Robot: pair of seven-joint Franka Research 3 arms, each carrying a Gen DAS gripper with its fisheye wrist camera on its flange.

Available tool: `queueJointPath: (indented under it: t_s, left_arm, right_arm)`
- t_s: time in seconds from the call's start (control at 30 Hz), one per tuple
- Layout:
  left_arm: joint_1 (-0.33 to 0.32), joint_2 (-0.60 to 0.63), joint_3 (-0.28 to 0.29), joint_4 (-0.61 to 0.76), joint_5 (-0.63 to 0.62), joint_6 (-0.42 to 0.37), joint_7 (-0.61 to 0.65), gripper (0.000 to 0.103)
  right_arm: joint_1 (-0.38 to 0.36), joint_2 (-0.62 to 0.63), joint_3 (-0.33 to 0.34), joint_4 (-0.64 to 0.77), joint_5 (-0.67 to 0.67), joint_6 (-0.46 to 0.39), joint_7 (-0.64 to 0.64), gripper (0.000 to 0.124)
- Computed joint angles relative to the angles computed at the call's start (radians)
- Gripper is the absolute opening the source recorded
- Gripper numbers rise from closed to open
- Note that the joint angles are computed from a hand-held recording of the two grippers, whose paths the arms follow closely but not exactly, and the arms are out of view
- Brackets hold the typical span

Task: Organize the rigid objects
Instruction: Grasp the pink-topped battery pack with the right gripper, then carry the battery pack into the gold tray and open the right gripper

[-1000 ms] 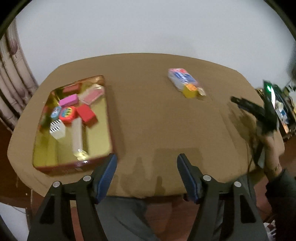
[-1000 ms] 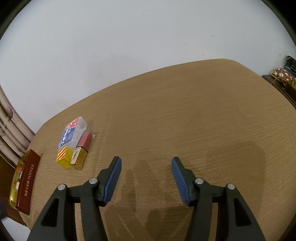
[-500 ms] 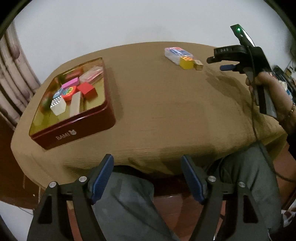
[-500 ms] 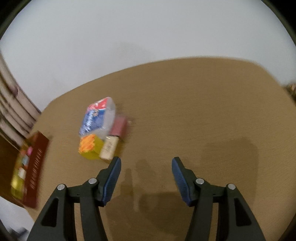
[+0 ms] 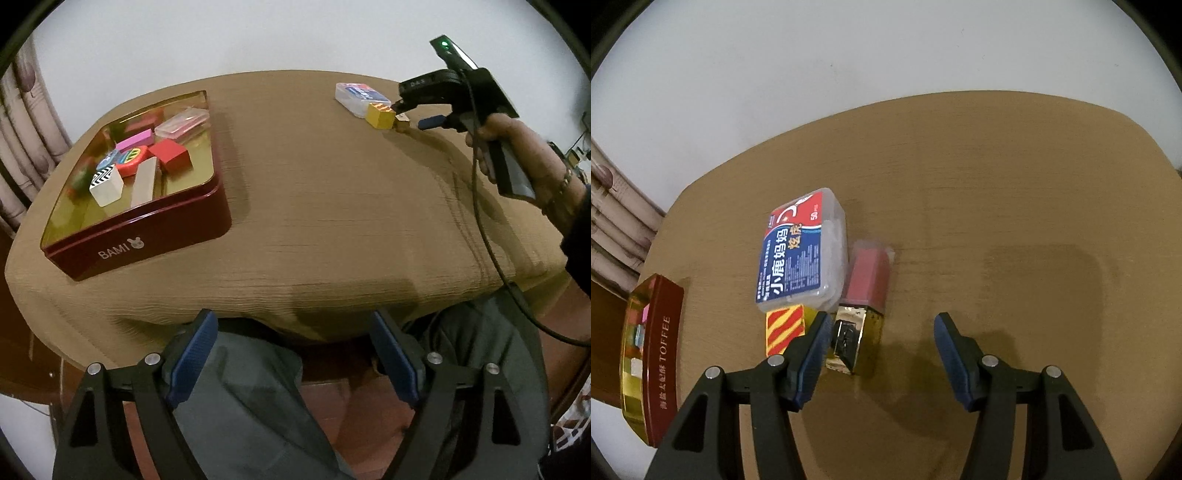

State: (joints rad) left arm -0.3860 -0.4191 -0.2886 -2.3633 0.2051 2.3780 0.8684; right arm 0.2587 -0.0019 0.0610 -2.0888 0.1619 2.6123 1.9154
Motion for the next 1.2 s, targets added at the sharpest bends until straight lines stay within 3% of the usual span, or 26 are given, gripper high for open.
queueJointPath:
  t_s: [0.2,0.33,0.43,0.63,0.67,0.7,0.73,0.87,1.0,1.2]
  left_arm:
    - [-0.007,0.004,0.012,-0.007,-0.036,-0.011,0.003,0.081]
    - [-0.013,0.0,0.024,-0.022,-0.074,-0.009,0.008,0.081]
    - [-0.014,0.0,0.027,-0.03,-0.091,-0.011,0.012,0.081]
    - [-0.008,0.011,0.02,-0.022,-0.086,-0.024,0.005,0.081]
    - [-0.007,0.013,0.019,-0.02,-0.085,-0.027,0.004,0.081]
    - [-0.006,0.014,0.019,-0.019,-0.083,-0.031,0.004,0.081]
    - [-0.006,0.013,0.019,-0.019,-0.083,-0.033,0.005,0.081]
    - [-0.003,0.01,0.016,-0.017,-0.077,-0.037,-0.005,0.081]
    - [-0.002,0.0,0.018,-0.018,-0.077,-0.039,-0.011,0.081]
    - [0.014,-0.063,0.011,-0.03,-0.058,-0.048,-0.07,0.081]
  right_arm:
    - [0.018,0.052,0.0,0.098,-0.165,-0.146,0.058,0.057]
    - [0.011,0.062,-0.01,0.12,-0.127,-0.167,0.05,0.057]
    - [0.005,0.085,-0.005,0.139,-0.035,-0.165,-0.027,0.058]
    - [0.038,0.175,-0.01,0.265,-0.14,-0.245,-0.044,0.057]
    - [0.047,0.193,-0.013,0.296,-0.162,-0.268,-0.037,0.052]
    - [0.064,0.201,-0.021,0.314,-0.225,-0.295,-0.027,0.031]
    - [0.071,0.208,-0.024,0.327,-0.245,-0.307,-0.021,0.02]
    - [0.051,0.176,-0.018,0.28,-0.166,-0.28,-0.07,0.02]
    - [0.036,0.085,-0.016,0.149,-0.108,-0.209,-0.074,0.02]
    - [0.038,-0.074,0.016,0.003,0.114,-0.135,-0.151,0.02]
